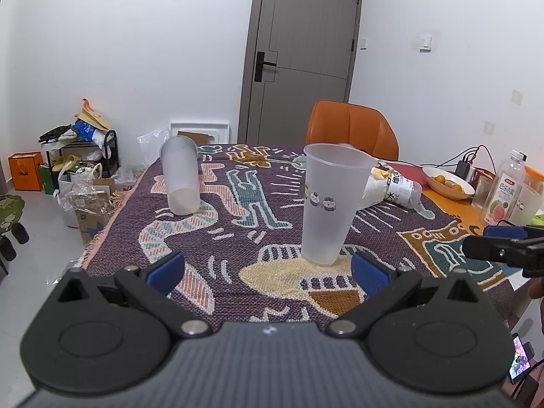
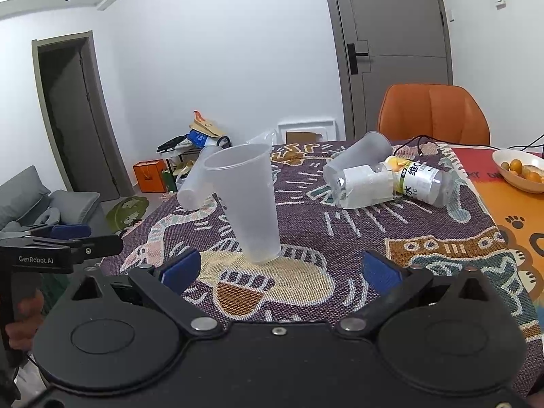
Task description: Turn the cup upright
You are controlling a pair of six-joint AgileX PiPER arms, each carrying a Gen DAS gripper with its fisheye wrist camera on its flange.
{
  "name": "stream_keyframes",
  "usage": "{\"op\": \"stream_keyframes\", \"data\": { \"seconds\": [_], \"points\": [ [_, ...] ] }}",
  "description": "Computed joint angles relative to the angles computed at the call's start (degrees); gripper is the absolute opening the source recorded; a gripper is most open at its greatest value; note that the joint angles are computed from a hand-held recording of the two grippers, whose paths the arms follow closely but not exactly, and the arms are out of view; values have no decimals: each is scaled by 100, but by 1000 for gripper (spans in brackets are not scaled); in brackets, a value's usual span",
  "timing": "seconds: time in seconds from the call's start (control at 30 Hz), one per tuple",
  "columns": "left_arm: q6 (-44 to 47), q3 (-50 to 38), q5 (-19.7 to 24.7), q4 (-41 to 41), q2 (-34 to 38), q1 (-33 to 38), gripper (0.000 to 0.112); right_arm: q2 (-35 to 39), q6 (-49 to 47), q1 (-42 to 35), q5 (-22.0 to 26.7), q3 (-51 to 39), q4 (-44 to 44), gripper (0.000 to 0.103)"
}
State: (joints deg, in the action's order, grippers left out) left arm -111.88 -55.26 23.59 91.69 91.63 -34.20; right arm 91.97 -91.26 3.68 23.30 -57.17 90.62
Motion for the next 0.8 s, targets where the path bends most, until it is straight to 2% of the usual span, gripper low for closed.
{"op": "stream_keyframes", "data": {
  "seconds": [0.27, 0.37, 0.47, 0.57, 0.8],
  "points": [
    [98, -3, 20, -77, -16, -2, 103, 67, -16, 30, 45, -14, -16, 103],
    [211, -42, 4, -208, 3, 11, 103, 100, 37, -32, 265, -33, -24, 103],
    [252, -54, 11, -252, 13, 10, 103, 88, -42, 27, 163, -9, 16, 103],
    [301, -61, 15, -294, 28, 7, 103, 108, 117, -58, 386, -27, -55, 103],
    [278, -57, 6, -241, 54, 0, 103, 80, 85, -29, 334, -10, -34, 103]
  ]
}}
